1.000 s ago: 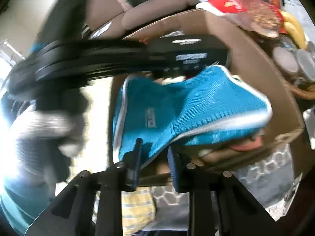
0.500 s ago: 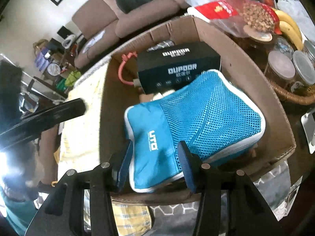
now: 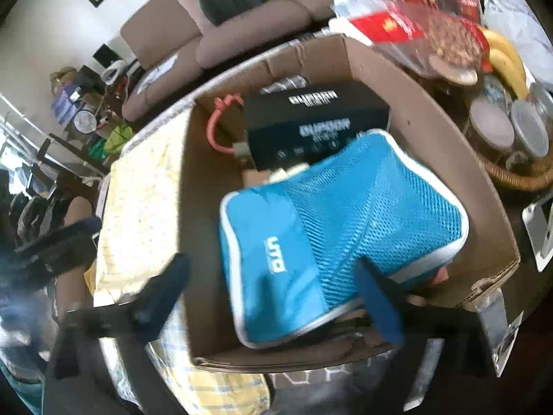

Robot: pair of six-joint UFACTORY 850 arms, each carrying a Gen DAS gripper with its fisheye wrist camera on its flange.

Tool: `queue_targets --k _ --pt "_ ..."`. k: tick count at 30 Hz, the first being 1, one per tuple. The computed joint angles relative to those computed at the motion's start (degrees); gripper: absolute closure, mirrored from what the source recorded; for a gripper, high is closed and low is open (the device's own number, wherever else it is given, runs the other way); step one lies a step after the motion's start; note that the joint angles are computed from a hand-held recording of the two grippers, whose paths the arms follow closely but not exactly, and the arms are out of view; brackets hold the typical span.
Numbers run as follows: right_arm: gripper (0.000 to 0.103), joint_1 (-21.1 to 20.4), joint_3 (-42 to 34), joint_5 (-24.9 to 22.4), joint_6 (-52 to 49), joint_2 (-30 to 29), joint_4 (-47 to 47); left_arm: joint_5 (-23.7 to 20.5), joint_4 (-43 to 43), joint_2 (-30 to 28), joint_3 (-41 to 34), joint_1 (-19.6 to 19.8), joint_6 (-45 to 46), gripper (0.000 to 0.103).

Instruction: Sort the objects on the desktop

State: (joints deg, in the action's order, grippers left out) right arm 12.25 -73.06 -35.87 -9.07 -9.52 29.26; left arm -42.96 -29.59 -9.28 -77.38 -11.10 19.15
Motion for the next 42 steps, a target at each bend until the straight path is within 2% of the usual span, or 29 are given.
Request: queue_targets --k 4,6,12,14,17,24,35,42 --pt "0.0 1.86 -0.58 1.31 2.85 0.81 -3.57 0.29 -1.21 3.3 3.25 1.6 0.47 0.015" --pt "0.0 2.7 -0.82 1.46 4.04 0.99 -4.57 0.4 -1.52 4.77 4.49 2.21 0.78 0.005" --pt "0.0 5.57 -0.78 2.07 9.42 2.33 -10.74 0.52 -1.61 8.75 7.22 3.42 0.74 0.004" --pt "0.0 6.59 -0.6 2.63 11.65 3.03 -13.05 0.66 -0.99 10.3 8.42 3.75 0.28 0.0" --pt "0.0 8.29 -0.47 3.15 14.86 3.89 -16.57 1.36 0.09 12.29 10.22 4.37 -0.78 0.0" --pt "0.0 12.16 -0.2 4.34 18.11 5.18 -19.8 1.16 0.25 16.75 14.71 7.25 -0.78 0.0" --pt "0.0 19.12 -1.73 7.59 21.62 2.49 -23.52 2.19 2.7 22.97 21.62 16.88 -1.54 0.0" --pt "0.0 23.73 -2.21 11.01 26.86 -1.41 -30.17 6.49 6.5 24.3 26.82 21.87 -4.26 0.0"
